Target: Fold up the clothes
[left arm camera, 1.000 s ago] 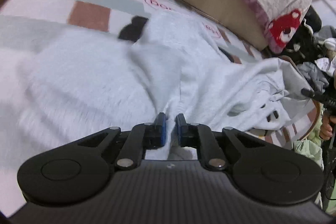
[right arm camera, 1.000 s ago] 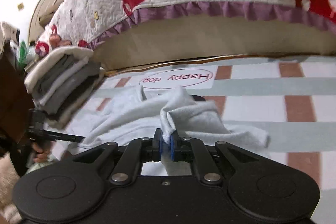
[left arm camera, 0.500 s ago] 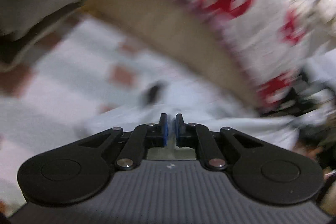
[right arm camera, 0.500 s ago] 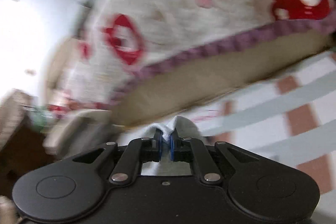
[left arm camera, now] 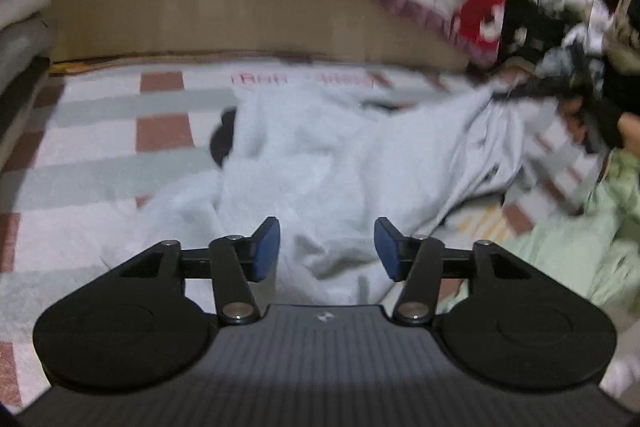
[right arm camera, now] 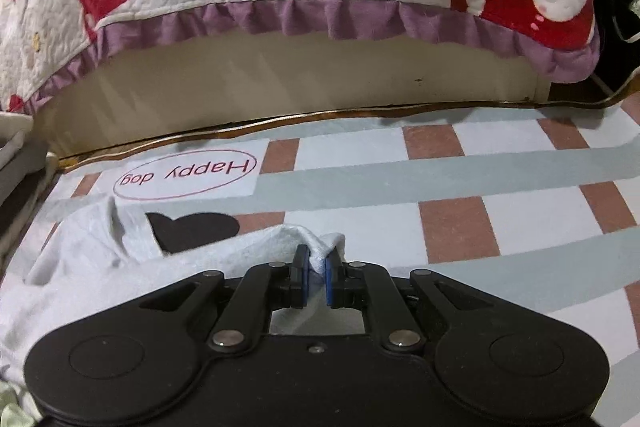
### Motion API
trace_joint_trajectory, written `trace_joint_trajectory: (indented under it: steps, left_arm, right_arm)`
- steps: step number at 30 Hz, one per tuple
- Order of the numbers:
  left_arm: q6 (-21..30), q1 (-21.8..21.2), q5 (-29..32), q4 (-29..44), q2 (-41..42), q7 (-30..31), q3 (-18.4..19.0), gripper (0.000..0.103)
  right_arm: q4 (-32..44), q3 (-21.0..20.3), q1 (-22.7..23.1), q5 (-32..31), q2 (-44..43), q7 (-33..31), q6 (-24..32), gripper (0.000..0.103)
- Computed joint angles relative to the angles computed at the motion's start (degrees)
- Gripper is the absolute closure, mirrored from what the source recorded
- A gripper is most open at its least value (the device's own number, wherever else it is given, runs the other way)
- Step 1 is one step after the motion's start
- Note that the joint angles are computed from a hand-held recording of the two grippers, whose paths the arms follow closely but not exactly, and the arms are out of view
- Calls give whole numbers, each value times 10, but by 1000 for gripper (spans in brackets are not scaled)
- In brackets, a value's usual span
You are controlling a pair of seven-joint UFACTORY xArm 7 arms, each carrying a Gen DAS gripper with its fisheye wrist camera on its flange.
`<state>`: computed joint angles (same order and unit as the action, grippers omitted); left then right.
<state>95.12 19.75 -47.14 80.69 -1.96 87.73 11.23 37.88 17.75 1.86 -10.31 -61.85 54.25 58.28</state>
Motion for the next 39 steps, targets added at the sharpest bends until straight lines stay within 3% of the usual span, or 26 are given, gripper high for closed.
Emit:
trace_joint_trajectory:
  steps: [2, 6, 8, 10, 12, 14, 15, 17, 19, 21, 22, 26, 31, 39]
  left_arm:
    - [-40, -12, 45, -26, -17, 6, -13, 39]
    - [-114, -34, 60, -61, -26, -19, -20, 41]
    - [-116, -44, 63, -58, -24, 0, -20, 96]
    - [-78, -48, 64, -25, -10, 6, -19, 100]
    - [-53, -39, 4, 11, 5, -30, -9, 100]
    - [-20, -15, -107, 78, 58, -127, 2, 100]
    - [-10, -1, -153, 109, 88, -184, 0, 100]
    - [-24, 16, -198, 147, 133, -283, -11, 100]
    - [-69, 15, -182, 149, 149, -327, -24, 100]
    - [-110, 11, -145, 120, 142, -323, -38, 100]
    - [-121, 12, -124, 106, 136, -320, -43, 100]
    - [-144, 20, -85, 66, 118, -281, -61, 100]
    - [-125, 29, -95, 85, 132, -272, -69, 99]
    - [-147, 26, -89, 58, 123, -247, -70, 99]
  right_arm:
    - [-14, -3, 13, 1, -24, 1, -5, 93]
    - [-46, -9, 23, 14, -52, 6, -44, 88]
    - [-47, -9, 17, 15, -38, 4, -46, 88]
    - [-42, -9, 16, 14, -23, -3, -53, 88]
    - [-38, -10, 15, 18, -16, -13, -67, 88]
    - [-59, -33, 33, 43, -37, -32, -132, 91]
    - [-77, -61, 66, 52, -48, -39, -183, 91]
    - [-79, -90, 91, 72, -39, -64, -212, 92]
    - [-32, -66, 45, 64, 24, -107, -146, 91]
    - [37, -45, 20, 21, 97, -123, -51, 79]
    - [56, -29, 13, 4, 113, -131, -36, 72]
    - [131, 24, -4, -70, 176, -164, 25, 63]
    - [151, -21, 67, -44, 212, -264, -12, 64]
    - [183, -55, 112, 4, 296, -395, 67, 67]
